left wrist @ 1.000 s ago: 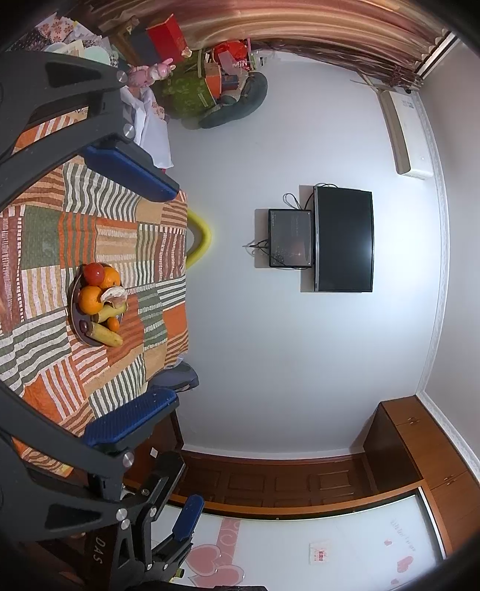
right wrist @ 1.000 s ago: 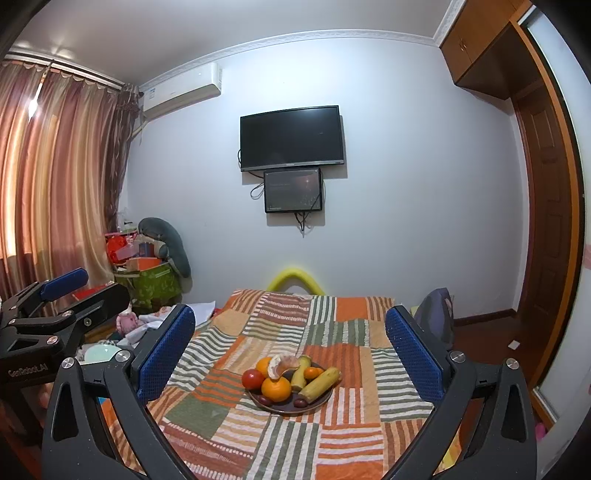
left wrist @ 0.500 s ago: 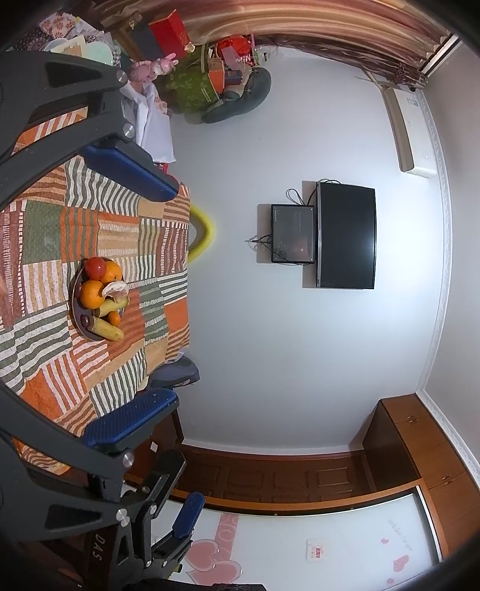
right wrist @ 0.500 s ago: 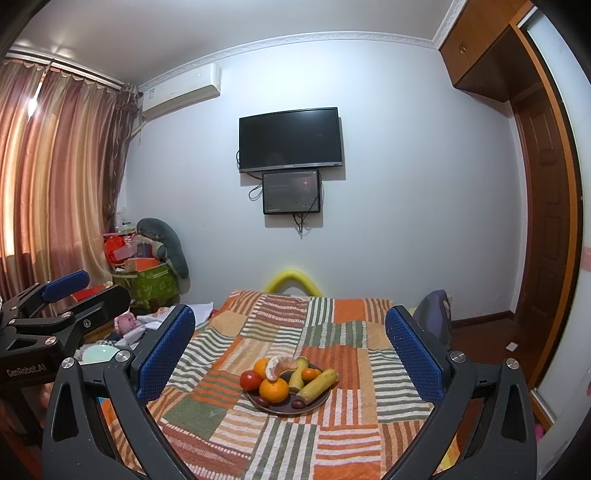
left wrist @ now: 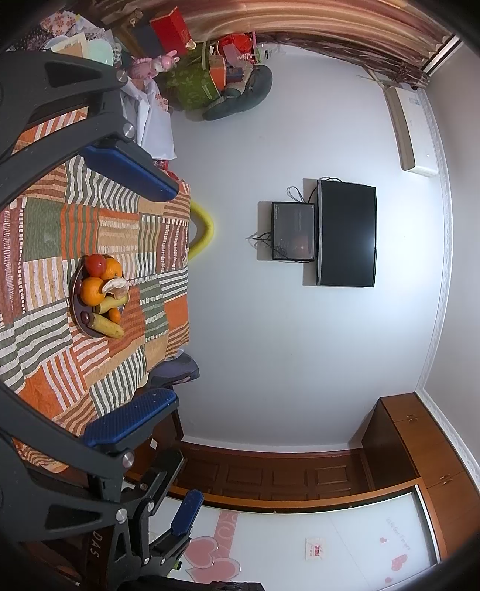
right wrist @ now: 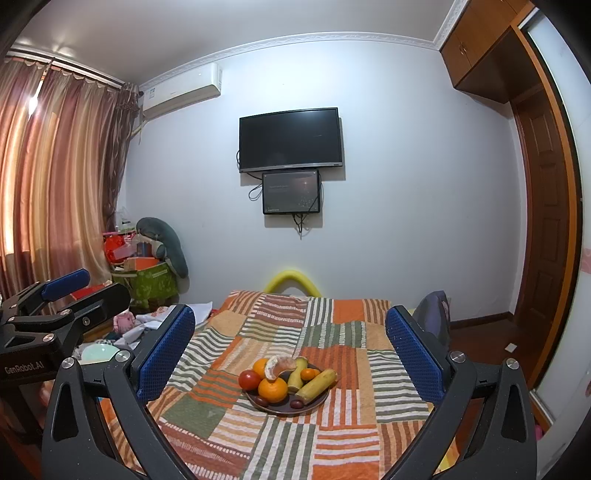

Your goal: Organize fruits

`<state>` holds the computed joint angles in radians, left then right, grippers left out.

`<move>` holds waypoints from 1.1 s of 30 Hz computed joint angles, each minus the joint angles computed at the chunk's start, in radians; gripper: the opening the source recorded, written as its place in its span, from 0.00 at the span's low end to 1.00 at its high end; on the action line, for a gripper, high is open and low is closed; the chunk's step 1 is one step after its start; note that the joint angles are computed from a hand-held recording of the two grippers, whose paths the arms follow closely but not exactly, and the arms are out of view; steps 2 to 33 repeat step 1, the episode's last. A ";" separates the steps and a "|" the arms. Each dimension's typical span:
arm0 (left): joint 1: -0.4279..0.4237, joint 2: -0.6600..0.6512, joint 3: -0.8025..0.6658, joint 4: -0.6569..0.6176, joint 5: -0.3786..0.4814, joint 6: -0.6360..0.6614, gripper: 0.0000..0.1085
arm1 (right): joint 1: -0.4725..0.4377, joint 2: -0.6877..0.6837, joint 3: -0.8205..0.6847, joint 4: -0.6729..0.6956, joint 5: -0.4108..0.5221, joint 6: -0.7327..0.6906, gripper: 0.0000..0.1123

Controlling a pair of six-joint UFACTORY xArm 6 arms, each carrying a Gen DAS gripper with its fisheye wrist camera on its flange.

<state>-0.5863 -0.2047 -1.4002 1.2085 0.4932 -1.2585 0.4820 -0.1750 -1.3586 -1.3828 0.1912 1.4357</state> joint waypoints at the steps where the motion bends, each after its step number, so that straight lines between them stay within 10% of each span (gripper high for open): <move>1: 0.000 0.002 -0.002 -0.006 -0.001 0.005 0.95 | 0.000 0.000 0.001 -0.001 0.000 0.002 0.92; 33: 0.000 0.002 -0.002 -0.006 -0.001 0.005 0.95 | 0.000 0.000 0.001 -0.001 0.000 0.002 0.92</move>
